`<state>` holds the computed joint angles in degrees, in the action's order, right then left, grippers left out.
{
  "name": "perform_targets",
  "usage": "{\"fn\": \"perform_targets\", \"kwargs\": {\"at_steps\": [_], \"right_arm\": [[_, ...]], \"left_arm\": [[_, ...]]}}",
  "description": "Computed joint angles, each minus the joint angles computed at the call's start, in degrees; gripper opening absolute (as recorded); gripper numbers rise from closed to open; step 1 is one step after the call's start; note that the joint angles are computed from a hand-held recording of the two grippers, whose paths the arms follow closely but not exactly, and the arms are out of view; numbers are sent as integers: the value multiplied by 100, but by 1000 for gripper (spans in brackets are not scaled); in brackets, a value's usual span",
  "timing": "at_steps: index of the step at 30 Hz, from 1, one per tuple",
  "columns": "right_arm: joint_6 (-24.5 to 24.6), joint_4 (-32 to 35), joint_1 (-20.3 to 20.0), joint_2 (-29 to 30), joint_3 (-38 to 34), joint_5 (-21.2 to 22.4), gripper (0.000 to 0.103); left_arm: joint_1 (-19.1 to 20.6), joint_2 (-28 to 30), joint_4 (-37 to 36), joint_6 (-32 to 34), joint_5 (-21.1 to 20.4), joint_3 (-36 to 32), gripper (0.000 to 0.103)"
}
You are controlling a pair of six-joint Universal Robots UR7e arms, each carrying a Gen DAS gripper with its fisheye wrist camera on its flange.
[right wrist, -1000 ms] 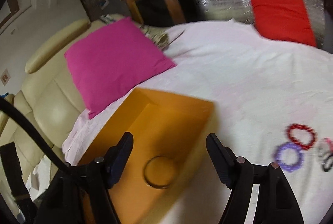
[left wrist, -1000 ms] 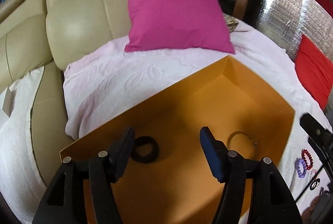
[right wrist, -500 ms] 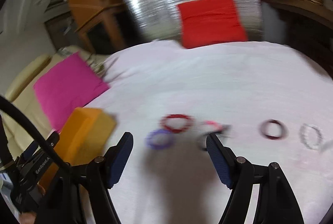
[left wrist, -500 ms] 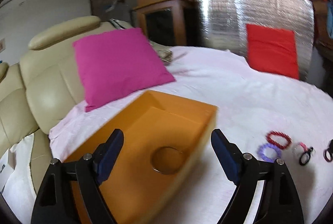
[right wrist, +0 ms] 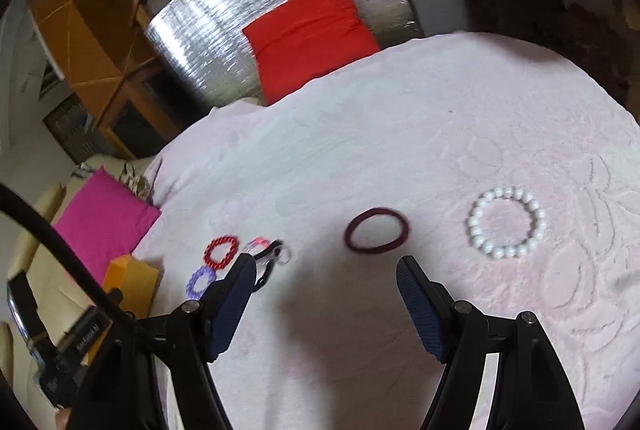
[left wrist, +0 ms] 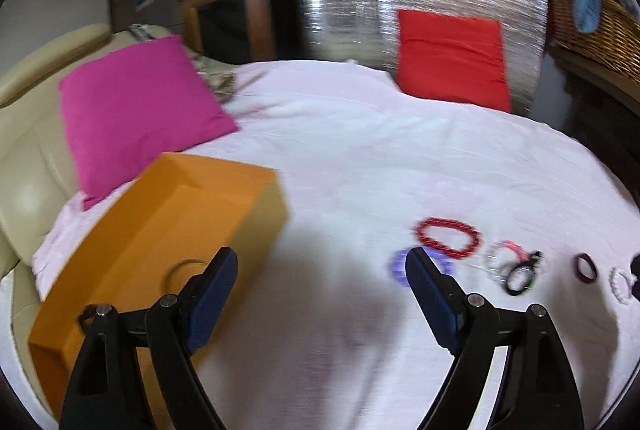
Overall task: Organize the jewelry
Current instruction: 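Grasp the black hair clip with the left tool while the right tool grasps the dark hair tie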
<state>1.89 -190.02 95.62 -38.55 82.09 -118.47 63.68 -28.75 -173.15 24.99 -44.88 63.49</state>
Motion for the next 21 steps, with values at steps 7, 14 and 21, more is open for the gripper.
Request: {"fn": "perform_targets", "kwargs": {"at_steps": [7, 14, 21], "right_arm": [[637, -78, -296, -395, 398, 199, 76], [951, -343, -412, -662, 680, 184, 76], [1207, -412, -531, -864, 929, 138, 76]], "left_arm": [[-78, 158, 677, 4, -761, -88, 86], [-67, 576, 1261, 508, -1421, -622, 86], [35, 903, 2211, 384, -1909, -1305, 41]]}}
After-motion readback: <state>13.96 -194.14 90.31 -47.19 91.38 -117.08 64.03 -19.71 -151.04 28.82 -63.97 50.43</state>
